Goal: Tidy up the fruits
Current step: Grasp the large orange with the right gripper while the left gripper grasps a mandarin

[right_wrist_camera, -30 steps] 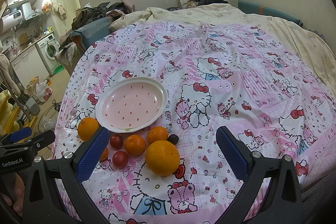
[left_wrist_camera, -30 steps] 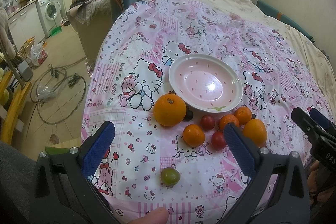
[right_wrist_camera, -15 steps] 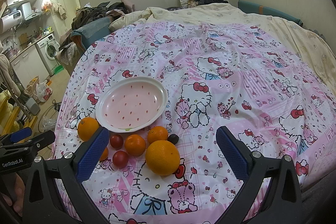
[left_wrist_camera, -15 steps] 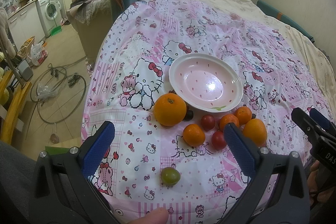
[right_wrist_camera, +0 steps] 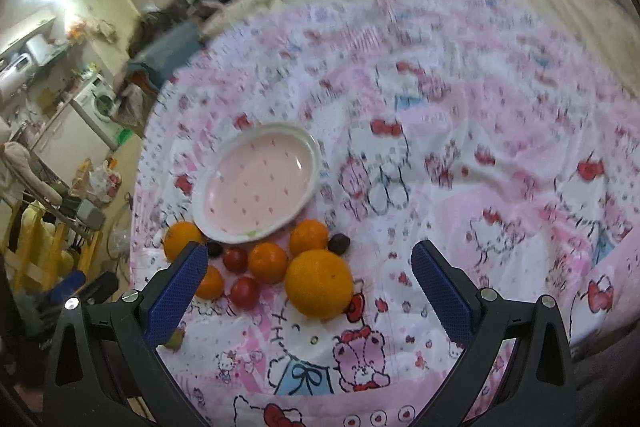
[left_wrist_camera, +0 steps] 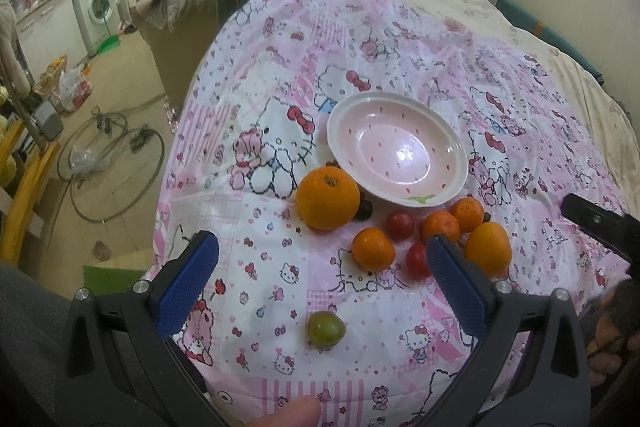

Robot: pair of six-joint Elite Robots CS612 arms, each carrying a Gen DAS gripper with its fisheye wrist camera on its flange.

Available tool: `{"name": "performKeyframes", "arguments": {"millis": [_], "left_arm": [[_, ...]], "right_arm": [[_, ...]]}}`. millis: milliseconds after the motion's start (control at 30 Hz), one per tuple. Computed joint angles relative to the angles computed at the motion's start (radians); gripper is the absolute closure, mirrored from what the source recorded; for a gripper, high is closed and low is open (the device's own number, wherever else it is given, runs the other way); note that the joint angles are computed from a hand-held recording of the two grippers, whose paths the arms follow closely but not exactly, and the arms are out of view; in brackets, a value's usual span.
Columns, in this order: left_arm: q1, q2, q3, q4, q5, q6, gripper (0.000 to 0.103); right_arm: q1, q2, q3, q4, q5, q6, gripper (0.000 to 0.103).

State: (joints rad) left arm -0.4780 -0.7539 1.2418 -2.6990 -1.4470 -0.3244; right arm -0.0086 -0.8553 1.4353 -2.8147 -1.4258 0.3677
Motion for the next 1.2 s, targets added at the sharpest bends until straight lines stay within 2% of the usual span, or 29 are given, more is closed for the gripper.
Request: {"name": "performKeyframes", "arguments": {"millis": [67,200,300,367,467,533,600,667,900,967,1200], "left_arm": [[0.0,0.002,-0.006,0.028,0.003,-0.004,0.001],[0.004,0.003,-0.016,0.07,-0.003,-0.027,0.001],[0.008,0.005,-0.023,0.095,-0.011,-0.042,0.001],[0.011,0.006,-0.026,0.108,-0.021,-0.05,0.001],[0.014,0.007,-0.028,0.122,-0.036,-0.059,0.001],[0.016,0.009,-0.034,0.139,-0.045,-0.063,0.001],[0.017,0.013,-0.041,0.152,-0.053,-0.07,0.001],[0.017,0.016,-0.047,0.16,-0.055,-0.074,0.001],[0.014,0.023,-0.063,0.196,-0.048,-0.06,0.001],[0.014,0.026,-0.072,0.214,-0.047,-0.056,0.001],[0.015,0.054,-0.145,0.323,-0.041,-0.037,0.001]], "right_arm": [[-0.012,0.016,-0.031,0.071,0.052,0.008,0.0],[-0.023,0.064,-0.121,0.282,0.15,-0.002,0.0],[-0.014,0.101,-0.18,0.41,0.138,-0.049,0.004],[-0.01,0.118,-0.208,0.473,0.132,-0.072,0.011],[-0.006,0.137,-0.237,0.538,0.127,-0.099,0.013],[-0.002,0.142,-0.242,0.546,0.109,-0.109,0.014],[0.004,0.141,-0.241,0.542,0.081,-0.13,0.021],[0.004,0.141,-0.238,0.529,0.083,-0.146,0.039],[-0.001,0.132,-0.221,0.5,0.114,-0.173,0.042],[-0.006,0.122,-0.2,0.472,0.147,-0.157,0.042],[-0.024,0.087,-0.142,0.378,0.198,-0.097,0.042]]}}
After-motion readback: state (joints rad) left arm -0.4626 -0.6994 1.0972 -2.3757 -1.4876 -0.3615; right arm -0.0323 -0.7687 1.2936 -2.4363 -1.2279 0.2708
